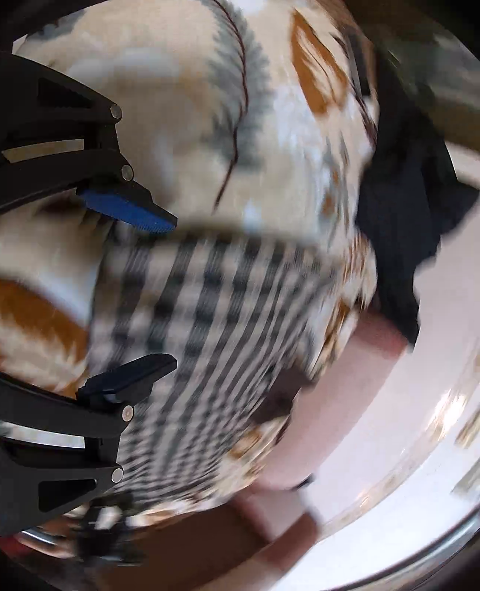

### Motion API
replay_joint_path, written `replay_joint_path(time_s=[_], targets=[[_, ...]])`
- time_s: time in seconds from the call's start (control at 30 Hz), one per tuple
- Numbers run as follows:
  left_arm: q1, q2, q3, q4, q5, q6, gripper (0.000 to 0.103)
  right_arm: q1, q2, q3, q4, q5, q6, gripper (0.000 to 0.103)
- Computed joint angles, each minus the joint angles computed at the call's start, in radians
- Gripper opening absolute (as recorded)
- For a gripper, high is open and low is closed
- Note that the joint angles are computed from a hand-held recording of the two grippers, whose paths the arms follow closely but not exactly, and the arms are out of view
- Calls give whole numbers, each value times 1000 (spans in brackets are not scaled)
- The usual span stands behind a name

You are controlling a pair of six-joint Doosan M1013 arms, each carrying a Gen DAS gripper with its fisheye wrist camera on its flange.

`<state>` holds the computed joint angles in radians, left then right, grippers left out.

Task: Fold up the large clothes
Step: 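Lift the hem with the right gripper and fold it toward the collar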

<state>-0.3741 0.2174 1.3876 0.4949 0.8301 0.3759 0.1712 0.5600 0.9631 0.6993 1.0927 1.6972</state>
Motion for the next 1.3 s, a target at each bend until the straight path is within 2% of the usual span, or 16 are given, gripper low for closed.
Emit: replay_joint_path(time_s=[0.1,0.2,0.3,0.37,0.47,0.57,0.67,0.73,0.8,0.87,0.93,0.97,1.03,1.1,1.2,1.3], targets=[[-57,43,-57,19,49,128,68,-7,58,-96,14,95,2,47],[-82,77,-94,-87,42,286,68,-17,130,-211,42,191,-18,48],[-110,110,-118,-82,85,322,68,-32,178,-272,113,240,-34,48],[-117,127,-131,-96,116,343,68,-43,185,-263,174,237,-58,48],[-135,142,-147,-48,155,346,68,-42,181,-257,174,220,-76,48],[-113,130,-148,-139,78,379,68,-25,176,-267,124,209,-109,25],[-93,140,-191,-160,37,381,68,-6,150,-247,56,160,-111,19],[-78,164,-245,-137,49,341,68,5,136,-239,22,134,-109,18],[-66,204,-306,-90,101,301,62,13,123,-229,-5,115,-100,17],[-53,253,-374,-116,182,334,28,17,111,-221,-25,107,-89,16],[-34,282,-403,-218,206,392,15,22,102,-217,-32,101,-80,15],[-32,295,-411,-244,216,409,15,25,98,-220,-37,97,-78,15],[-44,308,-405,-196,219,398,15,31,95,-231,-43,96,-78,15],[-54,302,-385,-146,193,371,15,41,99,-259,-48,105,-81,14],[-49,293,-368,-160,166,357,15,58,109,-306,-46,126,-86,14],[-49,258,-309,-170,112,315,15,76,125,-358,-32,155,-83,13]])
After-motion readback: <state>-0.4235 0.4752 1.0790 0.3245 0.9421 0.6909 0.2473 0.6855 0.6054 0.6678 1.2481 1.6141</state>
